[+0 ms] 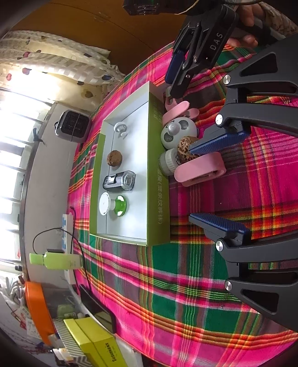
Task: Organize objects
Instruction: 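Withdraw both grippers from the box toward the pink clips, then grasp the pink-and-mint clip with the right gripper while the left gripper grasps a pink clip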
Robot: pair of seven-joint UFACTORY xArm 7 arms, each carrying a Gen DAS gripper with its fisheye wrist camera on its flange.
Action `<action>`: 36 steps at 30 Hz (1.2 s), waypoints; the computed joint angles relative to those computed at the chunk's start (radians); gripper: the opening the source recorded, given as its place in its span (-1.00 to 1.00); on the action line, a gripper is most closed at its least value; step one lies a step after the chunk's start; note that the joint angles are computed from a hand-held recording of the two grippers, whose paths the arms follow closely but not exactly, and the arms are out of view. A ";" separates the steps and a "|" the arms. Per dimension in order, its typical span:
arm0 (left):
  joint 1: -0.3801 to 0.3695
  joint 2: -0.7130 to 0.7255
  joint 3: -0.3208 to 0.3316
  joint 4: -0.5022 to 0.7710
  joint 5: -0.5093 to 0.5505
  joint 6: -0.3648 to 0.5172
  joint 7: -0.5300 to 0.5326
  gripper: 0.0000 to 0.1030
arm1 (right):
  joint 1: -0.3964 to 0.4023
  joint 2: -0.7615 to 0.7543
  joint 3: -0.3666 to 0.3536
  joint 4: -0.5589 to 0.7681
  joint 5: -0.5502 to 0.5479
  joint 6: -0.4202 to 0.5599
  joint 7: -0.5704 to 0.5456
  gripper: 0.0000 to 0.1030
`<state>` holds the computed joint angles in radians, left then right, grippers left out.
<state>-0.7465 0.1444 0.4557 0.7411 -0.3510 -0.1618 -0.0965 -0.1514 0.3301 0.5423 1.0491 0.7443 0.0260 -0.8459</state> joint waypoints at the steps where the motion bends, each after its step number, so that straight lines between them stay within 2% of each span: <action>1: 0.010 -0.002 -0.011 -0.001 0.003 0.000 -0.001 0.02 | -0.011 0.006 0.010 0.008 0.003 0.009 -0.010 -0.04; 3: 0.042 -0.005 -0.043 -0.002 0.009 0.000 -0.005 0.02 | -0.050 0.020 0.046 0.029 0.036 0.043 -0.059 -0.04; 4: 0.004 -0.002 -0.006 0.000 0.005 0.007 -0.004 0.02 | -0.051 0.023 0.046 0.037 0.051 0.056 -0.077 -0.04; 6: -0.134 0.007 0.131 0.002 -0.001 0.021 -0.002 0.02 | -0.048 0.025 0.038 0.049 0.084 0.083 -0.110 -0.04; 7: -0.150 0.008 0.147 0.001 0.012 0.022 -0.011 0.02 | -0.046 0.024 0.033 0.053 0.099 0.098 -0.129 -0.04; 9: -0.084 0.001 0.087 0.000 0.044 0.025 -0.029 0.02 | -0.011 0.023 -0.009 0.062 0.092 0.134 -0.131 -0.04; 10: -0.086 0.001 0.091 -0.001 0.056 0.027 -0.039 0.02 | 0.014 0.021 -0.036 0.064 0.083 0.139 -0.122 -0.04; 12: -0.177 0.009 0.186 -0.001 0.075 0.035 -0.060 0.02 | 0.035 0.016 -0.061 0.067 0.095 0.166 -0.141 -0.04; 16: -0.217 0.010 0.241 -0.005 0.119 0.040 -0.105 0.02 | 0.057 0.000 -0.080 0.062 0.154 0.191 -0.225 -0.04; 18: -0.258 0.017 0.292 -0.003 0.141 0.052 -0.131 0.02 | 0.065 -0.009 -0.092 0.061 0.187 0.218 -0.258 -0.04; 24: -0.325 0.033 0.389 -0.001 0.213 0.077 -0.210 0.02 | 0.121 -0.040 -0.159 0.043 0.218 0.278 -0.307 -0.04; 27: -0.321 0.034 0.396 -0.003 0.246 0.081 -0.244 0.02 | 0.141 -0.054 -0.187 0.036 0.240 0.324 -0.353 -0.04; 29: -0.330 0.036 0.411 -0.003 0.272 0.085 -0.267 0.02 | 0.170 -0.059 -0.209 0.029 0.249 0.298 -0.369 -0.04; 33: -0.325 0.043 0.416 0.003 0.321 0.089 -0.309 0.02 | 0.233 -0.040 -0.266 0.038 0.207 0.230 -0.304 -0.04; 36: -0.312 0.051 0.413 0.009 0.359 0.090 -0.335 0.02 | 0.252 -0.026 -0.277 0.041 0.141 0.188 -0.242 -0.04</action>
<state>-1.0587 0.1950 0.8686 0.7503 0.0084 -0.0715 -0.4315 0.1002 0.3042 0.2653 1.0900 0.8857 0.2144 -1.0878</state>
